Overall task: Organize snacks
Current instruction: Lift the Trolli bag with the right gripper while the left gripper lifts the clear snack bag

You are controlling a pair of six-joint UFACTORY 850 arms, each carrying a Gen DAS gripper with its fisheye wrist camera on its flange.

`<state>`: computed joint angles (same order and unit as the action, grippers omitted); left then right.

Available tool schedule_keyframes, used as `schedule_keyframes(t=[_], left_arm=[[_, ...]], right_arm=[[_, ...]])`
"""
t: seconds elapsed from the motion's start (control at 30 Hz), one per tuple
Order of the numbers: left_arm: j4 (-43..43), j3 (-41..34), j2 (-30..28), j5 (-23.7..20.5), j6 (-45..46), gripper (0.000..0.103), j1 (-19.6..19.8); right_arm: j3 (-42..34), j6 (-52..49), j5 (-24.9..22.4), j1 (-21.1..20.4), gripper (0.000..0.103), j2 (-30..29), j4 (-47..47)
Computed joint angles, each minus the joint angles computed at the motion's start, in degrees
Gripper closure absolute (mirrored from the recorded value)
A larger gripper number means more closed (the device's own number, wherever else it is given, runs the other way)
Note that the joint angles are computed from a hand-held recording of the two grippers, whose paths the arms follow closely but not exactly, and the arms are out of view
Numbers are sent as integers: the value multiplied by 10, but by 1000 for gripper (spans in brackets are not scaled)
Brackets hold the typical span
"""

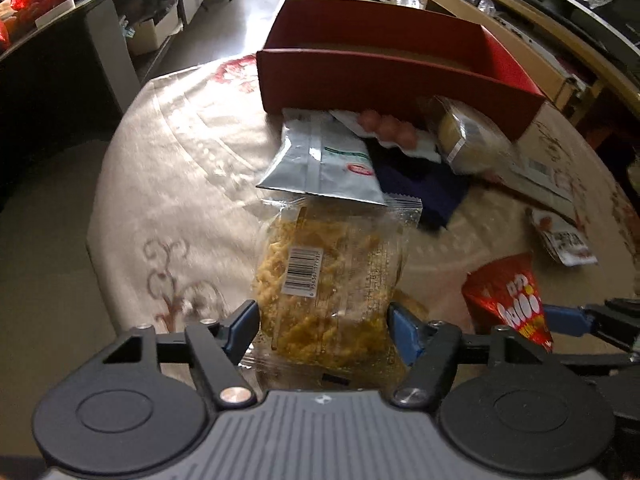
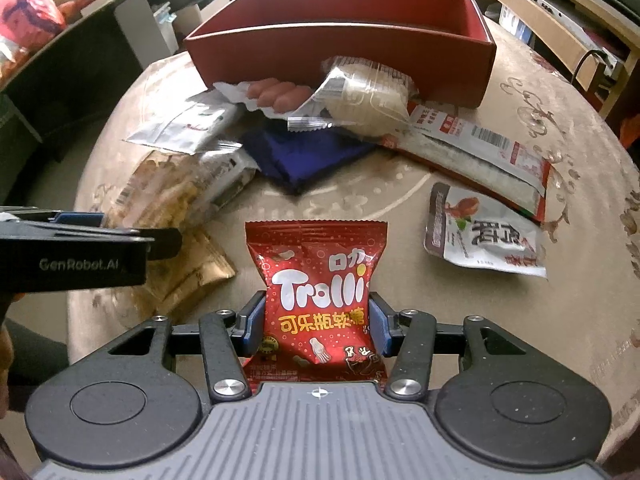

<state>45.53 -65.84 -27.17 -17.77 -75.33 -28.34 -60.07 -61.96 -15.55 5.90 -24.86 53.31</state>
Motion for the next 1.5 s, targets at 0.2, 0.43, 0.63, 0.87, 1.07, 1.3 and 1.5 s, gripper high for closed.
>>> schedule_keyframes(t=[0.2,0.43,0.63,0.87,1.07,1.3,1.5], left_arm=[[-2,-9,-11,-21,15,26,-14],[69,-36,-39,-71,-26,13,-34],[58,-33,-36,-67,-24,17,-31],[71,-27,-28,-75,-38,30,-37],[73,-20,-19,-72,-44,37,-39],[73,-2,1,-54,-59,45,-41],[64,21,22,-23,-67,50,-39]], right_arm=[[19,-8,8,-4,44,15,-2],[19,4,19,-7,43,12,-14],[18,13,24,-8,43,11,-19],[21,16,30,-4,43,14,-26],[26,-8,31,-4,44,20,-5],[39,-61,34,-6,44,34,43],[51,-115,36,-11,44,47,98]])
